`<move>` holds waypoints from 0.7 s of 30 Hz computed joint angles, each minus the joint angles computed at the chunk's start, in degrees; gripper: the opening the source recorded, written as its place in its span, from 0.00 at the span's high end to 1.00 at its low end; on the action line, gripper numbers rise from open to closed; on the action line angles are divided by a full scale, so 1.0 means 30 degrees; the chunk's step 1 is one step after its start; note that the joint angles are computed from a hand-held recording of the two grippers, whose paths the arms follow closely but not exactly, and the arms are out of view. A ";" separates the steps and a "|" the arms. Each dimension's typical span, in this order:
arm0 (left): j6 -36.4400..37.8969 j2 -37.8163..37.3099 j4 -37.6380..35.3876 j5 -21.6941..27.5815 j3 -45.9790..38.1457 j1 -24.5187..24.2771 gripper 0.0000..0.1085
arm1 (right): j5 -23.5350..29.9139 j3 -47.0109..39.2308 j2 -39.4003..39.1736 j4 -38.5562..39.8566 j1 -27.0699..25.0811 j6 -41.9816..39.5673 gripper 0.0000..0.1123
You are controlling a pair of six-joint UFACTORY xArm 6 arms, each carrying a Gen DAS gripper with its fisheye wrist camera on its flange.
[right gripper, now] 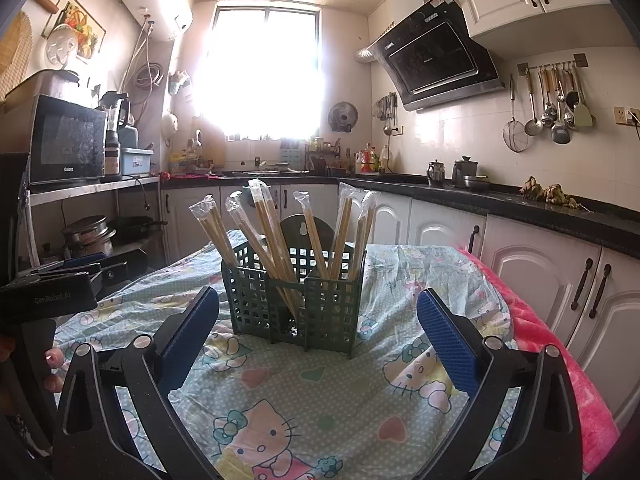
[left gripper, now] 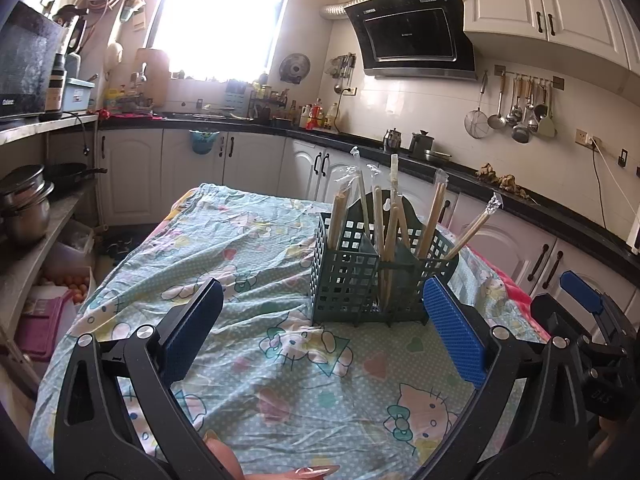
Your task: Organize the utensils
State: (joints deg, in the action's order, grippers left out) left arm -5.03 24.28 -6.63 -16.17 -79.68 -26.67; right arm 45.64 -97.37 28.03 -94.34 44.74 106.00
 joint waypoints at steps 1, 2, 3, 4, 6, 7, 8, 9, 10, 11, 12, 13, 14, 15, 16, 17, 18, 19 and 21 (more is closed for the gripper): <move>-0.0017 -0.0002 0.0007 0.0007 0.0006 0.0006 0.15 | 0.0000 -0.0015 0.0007 0.0017 0.0001 -0.0024 0.14; -0.0177 -0.0008 0.0164 0.0020 0.0010 0.0034 0.15 | -0.0012 -0.0014 0.0003 0.0019 -0.0003 -0.0016 0.14; -0.0184 0.0011 0.0183 -0.0005 0.0007 0.0036 0.15 | -0.0031 -0.0030 0.0010 0.0046 -0.0007 -0.0038 0.14; -0.0014 -0.0012 -0.0012 -0.0032 0.0031 0.0005 0.15 | 0.0002 -0.0014 0.0002 0.0043 0.0005 -0.0032 0.14; -0.0177 -0.0011 0.0156 -0.0042 0.0019 0.0053 0.15 | -0.0046 0.0002 -0.0011 0.0048 -0.0008 -0.0027 0.14; -0.0155 -0.0004 0.0132 -0.0034 -0.0001 0.0067 0.15 | 0.0023 0.0002 -0.0010 0.0019 0.0017 0.0008 0.14; 0.0068 0.0012 -0.0110 -0.0034 -0.0014 0.0019 0.15 | 0.0048 0.0000 -0.0007 -0.0024 0.0022 0.0024 0.14; 0.0050 0.0001 -0.0091 -0.0015 -0.0025 0.0025 0.15 | -0.0014 -0.0035 0.0013 -0.0001 -0.0018 -0.0025 0.14; 0.0137 0.0002 -0.0179 -0.0001 -0.0043 0.0017 0.15 | 0.0011 -0.0038 0.0018 -0.0006 -0.0008 -0.0004 0.14; 0.0440 0.0007 -0.0508 0.0005 -0.0048 -0.0048 0.15 | 0.0011 -0.0038 0.0018 -0.0006 -0.0008 -0.0004 0.14; 0.0456 -0.0002 -0.0518 0.0034 -0.0060 -0.0038 0.15 | -0.0024 -0.0031 0.0011 -0.0006 -0.0020 -0.0001 0.14; 0.0601 -0.0063 -0.0697 0.0015 0.0012 -0.0073 0.15 | -0.0015 -0.0059 0.0029 0.0016 -0.0018 -0.0044 0.14; 0.0806 -0.0058 -0.0933 0.0032 -0.0015 -0.0114 0.15 | 0.0019 -0.0048 0.0022 0.0002 -0.0005 -0.0023 0.14; 0.0823 -0.0070 -0.0959 0.0016 0.0004 -0.0122 0.15 | -0.0018 -0.0047 0.0019 0.0001 -0.0017 -0.0010 0.14; 0.0928 -0.0076 -0.1076 0.0023 -0.0002 -0.0142 0.15 | 0.0007 -0.0068 0.0030 -0.0022 -0.0012 0.0003 0.14; 0.1004 -0.0084 -0.1155 0.0034 -0.0013 -0.0148 0.15 | 0.0046 -0.0057 0.0028 -0.0060 0.0002 0.0024 0.14; 0.1220 -0.0079 -0.1374 0.0023 -0.0016 -0.0193 0.15 | 0.0030 -0.0031 0.0013 -0.0071 -0.0010 0.0025 0.14; 0.1478 -0.0074 -0.1633 0.0046 -0.0047 -0.0232 0.15 | 0.0005 -0.0073 0.0041 -0.0058 -0.0025 0.0001 0.14; 0.1455 -0.0086 -0.1605 0.0108 -0.0065 -0.0216 0.15 | 0.0033 -0.0032 0.0016 -0.0065 -0.0006 0.0044 0.14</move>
